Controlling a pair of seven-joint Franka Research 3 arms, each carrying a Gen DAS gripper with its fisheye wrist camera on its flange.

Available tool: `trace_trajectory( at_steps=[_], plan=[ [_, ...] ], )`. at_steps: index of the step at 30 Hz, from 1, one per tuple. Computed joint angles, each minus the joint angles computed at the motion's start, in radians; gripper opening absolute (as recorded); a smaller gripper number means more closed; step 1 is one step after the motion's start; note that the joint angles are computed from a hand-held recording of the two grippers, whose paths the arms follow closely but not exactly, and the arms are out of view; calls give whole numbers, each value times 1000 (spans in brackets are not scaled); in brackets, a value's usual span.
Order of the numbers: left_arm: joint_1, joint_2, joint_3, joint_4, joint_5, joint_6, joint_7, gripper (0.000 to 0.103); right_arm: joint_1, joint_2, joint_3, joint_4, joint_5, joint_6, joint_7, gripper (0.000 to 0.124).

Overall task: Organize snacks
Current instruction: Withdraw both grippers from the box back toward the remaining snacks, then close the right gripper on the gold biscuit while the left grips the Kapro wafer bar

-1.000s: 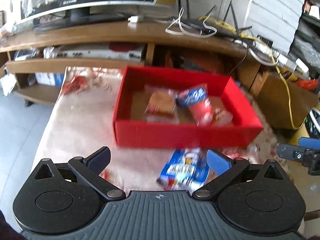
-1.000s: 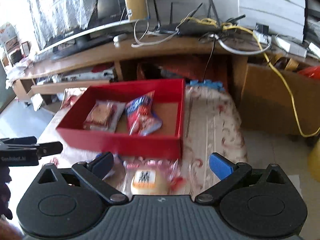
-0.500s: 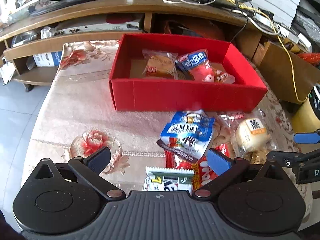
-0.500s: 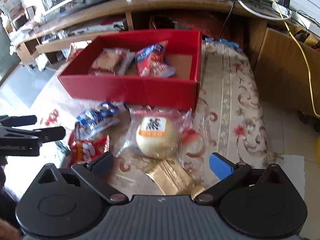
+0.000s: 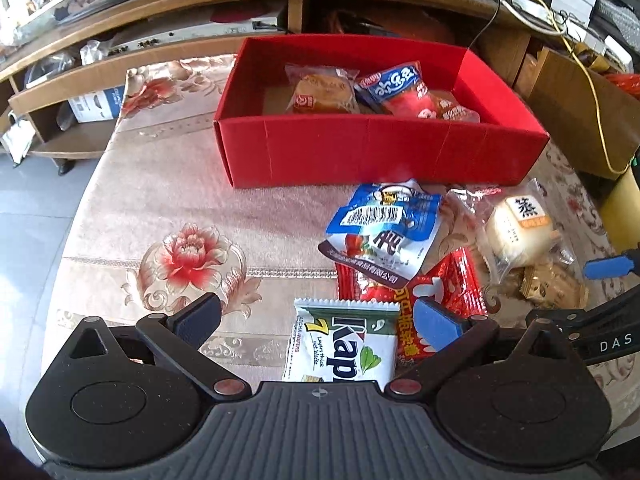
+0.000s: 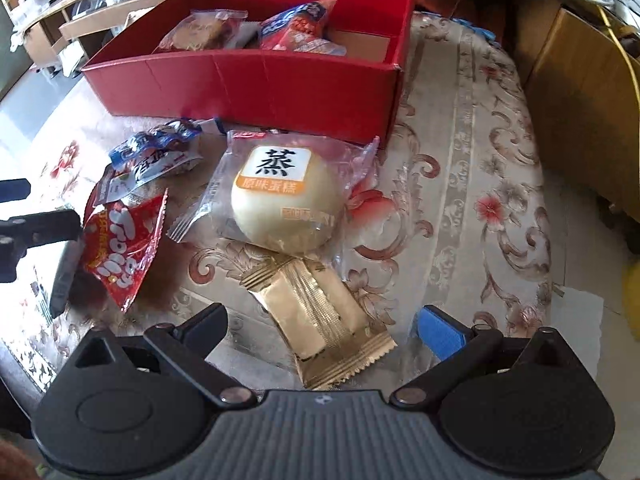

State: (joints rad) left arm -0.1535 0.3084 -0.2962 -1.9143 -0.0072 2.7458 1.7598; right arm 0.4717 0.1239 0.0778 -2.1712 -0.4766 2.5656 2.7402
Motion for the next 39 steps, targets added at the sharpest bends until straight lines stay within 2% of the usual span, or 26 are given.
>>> trace_trajectory(
  at_steps=[5, 9, 16, 26, 30, 32, 36, 39],
  plan=[
    [-20, 9, 19, -1, 52, -7, -31, 103, 9, 33, -3, 33, -6, -18, -44, 95],
    [-25, 14, 24, 0, 78, -18, -46, 103, 15, 37, -12, 33, -10, -6, -36, 97],
    [-23, 16, 22, -4, 96, -26, -51, 103, 23, 51, -16, 56, 1, -33, -28, 97],
    [11, 44, -10, 45, -16, -109, -20, 103, 37, 56, -28, 61, -46, -39, 59, 97],
    [10, 40, -9, 35, -29, -96, -1, 103, 34, 53, -23, 60, -46, -39, 54, 96],
    [11, 39, -10, 32, -37, -90, 5, 103, 33, 52, -20, 61, -40, -44, 49, 94],
    [10, 30, -9, 14, -44, -69, 2, 103, 38, 38, -14, 56, -46, -53, 50, 81],
    [23, 27, -23, 16, -67, -90, 37, 103, 38, 23, -10, 41, -57, -48, 59, 70]
  ],
)
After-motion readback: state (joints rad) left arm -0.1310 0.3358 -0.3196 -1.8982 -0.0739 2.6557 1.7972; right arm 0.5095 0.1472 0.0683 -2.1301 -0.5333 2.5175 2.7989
